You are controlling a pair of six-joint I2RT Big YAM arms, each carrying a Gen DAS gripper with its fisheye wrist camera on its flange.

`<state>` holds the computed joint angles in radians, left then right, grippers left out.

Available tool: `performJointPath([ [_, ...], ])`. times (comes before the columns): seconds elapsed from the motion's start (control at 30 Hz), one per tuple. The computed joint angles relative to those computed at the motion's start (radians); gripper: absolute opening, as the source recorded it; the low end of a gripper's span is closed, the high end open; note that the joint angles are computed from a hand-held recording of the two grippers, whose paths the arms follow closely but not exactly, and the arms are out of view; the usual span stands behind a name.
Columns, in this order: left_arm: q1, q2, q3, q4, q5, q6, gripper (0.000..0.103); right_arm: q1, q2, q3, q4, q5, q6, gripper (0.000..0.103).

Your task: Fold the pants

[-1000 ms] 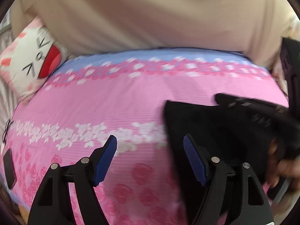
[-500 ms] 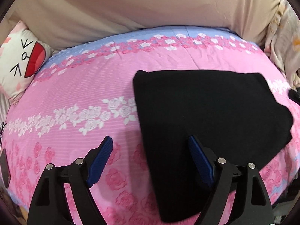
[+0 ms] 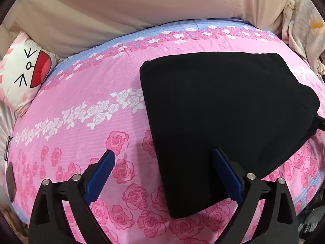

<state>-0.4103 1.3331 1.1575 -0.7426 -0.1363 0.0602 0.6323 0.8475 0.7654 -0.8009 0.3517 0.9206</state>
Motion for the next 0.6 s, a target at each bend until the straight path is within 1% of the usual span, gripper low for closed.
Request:
performJointPath([
  [0.03,0.004,0.001,0.002,-0.001,0.005,-0.004,0.098,-0.006,-0.019,-0.006,0.007,-0.013,0.010,0.011],
  [0.07,0.009,0.000,0.012,-0.017,0.017,-0.013,0.098,0.000,-0.049,-0.005,-0.005,-0.012,0.037,0.012],
  [0.1,0.018,-0.006,0.025,-0.040,0.041,-0.025,0.097,0.020,-0.078,0.000,-0.026,0.021,0.058,0.017],
  [0.13,0.023,-0.015,0.032,-0.054,0.064,-0.037,0.097,0.037,-0.093,0.007,-0.049,0.055,0.075,0.021],
  [0.17,0.032,-0.028,0.037,-0.070,0.100,-0.048,0.097,0.055,-0.110,0.014,-0.081,0.092,0.100,0.033],
  [0.2,0.036,-0.035,0.039,-0.081,0.128,-0.061,0.097,0.066,-0.129,0.017,-0.108,0.114,0.133,0.057],
  [0.23,0.045,-0.037,0.049,-0.105,0.173,-0.081,0.098,0.067,-0.149,0.009,-0.104,0.118,0.153,0.068],
  [0.27,0.049,-0.025,0.065,-0.144,0.205,-0.106,0.098,0.058,-0.171,-0.008,-0.081,0.105,0.163,0.073],
  [0.3,0.051,-0.013,0.077,-0.173,0.225,-0.123,0.098,0.031,-0.190,-0.032,-0.035,0.051,0.166,0.073],
  [0.37,0.069,0.033,0.110,-0.243,0.324,-0.157,0.098,-0.030,-0.208,-0.083,0.057,-0.059,0.187,0.073],
  [0.43,0.103,0.076,0.130,-0.294,0.462,-0.194,0.098,-0.087,-0.206,-0.116,0.113,-0.148,0.189,0.073],
  [0.47,0.130,0.104,0.138,-0.319,0.571,-0.218,0.098,-0.103,-0.198,-0.128,0.137,-0.174,0.202,0.073],
  [0.5,0.145,0.106,0.131,-0.303,0.617,-0.249,0.097,-0.107,-0.190,-0.131,0.158,-0.167,0.194,0.072],
  [0.53,0.152,0.097,0.122,-0.283,0.635,-0.260,0.097,-0.115,-0.183,-0.131,0.178,-0.184,0.176,0.073],
  [0.57,0.159,0.102,0.126,-0.284,0.664,-0.261,0.097,-0.135,-0.176,-0.139,0.231,-0.230,0.172,0.073],
  [0.6,0.169,0.116,0.134,-0.291,0.718,-0.264,0.097,-0.143,-0.166,-0.139,0.249,-0.238,0.178,0.076],
])
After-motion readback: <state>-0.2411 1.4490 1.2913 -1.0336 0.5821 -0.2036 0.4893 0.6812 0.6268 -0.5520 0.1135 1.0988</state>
